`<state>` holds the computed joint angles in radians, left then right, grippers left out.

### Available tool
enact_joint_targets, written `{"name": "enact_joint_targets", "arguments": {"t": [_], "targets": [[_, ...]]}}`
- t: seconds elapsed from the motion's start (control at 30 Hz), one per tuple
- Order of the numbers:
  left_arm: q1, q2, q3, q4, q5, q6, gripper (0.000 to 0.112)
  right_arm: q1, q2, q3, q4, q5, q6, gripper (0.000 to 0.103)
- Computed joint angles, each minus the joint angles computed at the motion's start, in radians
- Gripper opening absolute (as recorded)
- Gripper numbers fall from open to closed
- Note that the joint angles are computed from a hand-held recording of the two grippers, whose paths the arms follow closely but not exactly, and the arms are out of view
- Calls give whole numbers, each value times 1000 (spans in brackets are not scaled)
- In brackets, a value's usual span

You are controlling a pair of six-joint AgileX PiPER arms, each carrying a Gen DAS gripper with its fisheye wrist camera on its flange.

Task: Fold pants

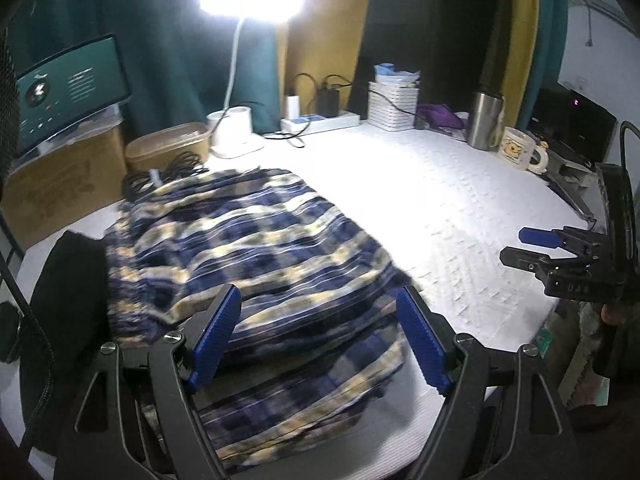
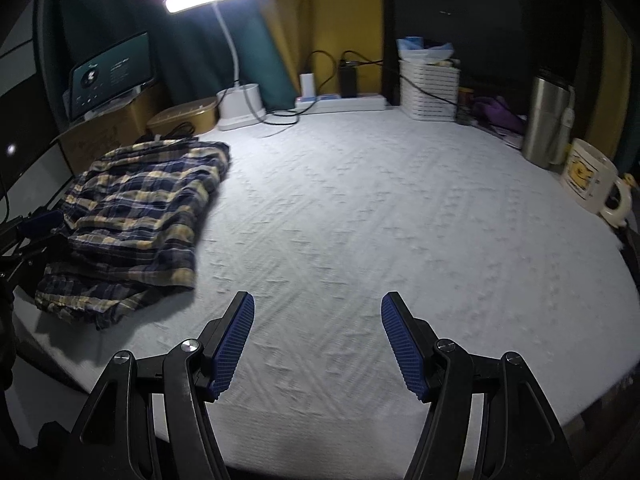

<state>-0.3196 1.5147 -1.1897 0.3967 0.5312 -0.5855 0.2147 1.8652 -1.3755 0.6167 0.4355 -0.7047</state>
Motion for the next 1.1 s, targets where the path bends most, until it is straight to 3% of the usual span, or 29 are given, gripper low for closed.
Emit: {"name": "enact_joint_targets", "arguments": {"t": [0.23,0.63,1.1], "targets": [[-58,33,-77,-3,23,10,81,-61,-54,58,68,-16,-68,68],[-149,17,-151,127,84,-108,81,-134,-185,128,143,-28,-154,68],[-212,-61,-122,320,119,-266,81,-174,-349,219,168,-47,-186,68]]}}
